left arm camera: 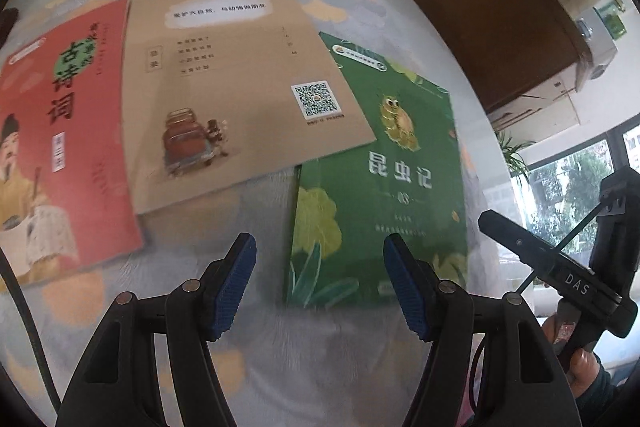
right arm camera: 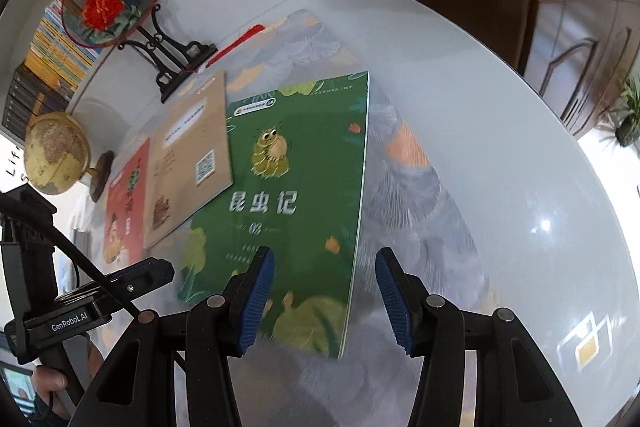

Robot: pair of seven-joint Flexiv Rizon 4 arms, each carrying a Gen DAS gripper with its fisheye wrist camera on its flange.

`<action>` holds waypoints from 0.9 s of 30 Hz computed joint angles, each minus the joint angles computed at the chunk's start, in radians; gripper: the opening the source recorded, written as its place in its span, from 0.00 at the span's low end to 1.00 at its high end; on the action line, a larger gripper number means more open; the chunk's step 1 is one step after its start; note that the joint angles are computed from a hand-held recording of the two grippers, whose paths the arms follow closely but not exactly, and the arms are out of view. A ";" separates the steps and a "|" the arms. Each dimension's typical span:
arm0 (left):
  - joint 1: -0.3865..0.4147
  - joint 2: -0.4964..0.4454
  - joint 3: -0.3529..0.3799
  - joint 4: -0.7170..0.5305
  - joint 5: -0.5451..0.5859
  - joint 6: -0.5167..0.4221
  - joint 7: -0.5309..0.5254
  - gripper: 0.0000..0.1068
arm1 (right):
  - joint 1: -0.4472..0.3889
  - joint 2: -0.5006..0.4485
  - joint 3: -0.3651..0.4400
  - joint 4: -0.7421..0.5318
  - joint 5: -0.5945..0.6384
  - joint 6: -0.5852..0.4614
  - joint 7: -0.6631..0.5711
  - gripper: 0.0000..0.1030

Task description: Organize books

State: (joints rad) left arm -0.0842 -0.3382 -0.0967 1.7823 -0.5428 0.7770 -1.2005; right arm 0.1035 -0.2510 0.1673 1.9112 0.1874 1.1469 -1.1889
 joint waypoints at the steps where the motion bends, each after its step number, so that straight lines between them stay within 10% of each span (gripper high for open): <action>1: -0.003 -0.011 -0.001 -0.008 0.006 0.000 -0.004 0.60 | 0.006 -0.012 -0.010 -0.008 -0.021 -0.001 0.006 0.49; 27: -0.028 0.073 -0.022 0.115 -0.066 -0.016 0.106 0.62 | 0.025 -0.016 -0.034 0.093 -0.247 0.082 0.011 0.29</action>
State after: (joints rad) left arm -0.1122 -0.2654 -0.1190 1.8977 -0.6086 0.7608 -1.0946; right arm 0.1288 -0.2668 0.1332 2.0043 -0.0592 1.2293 -1.1782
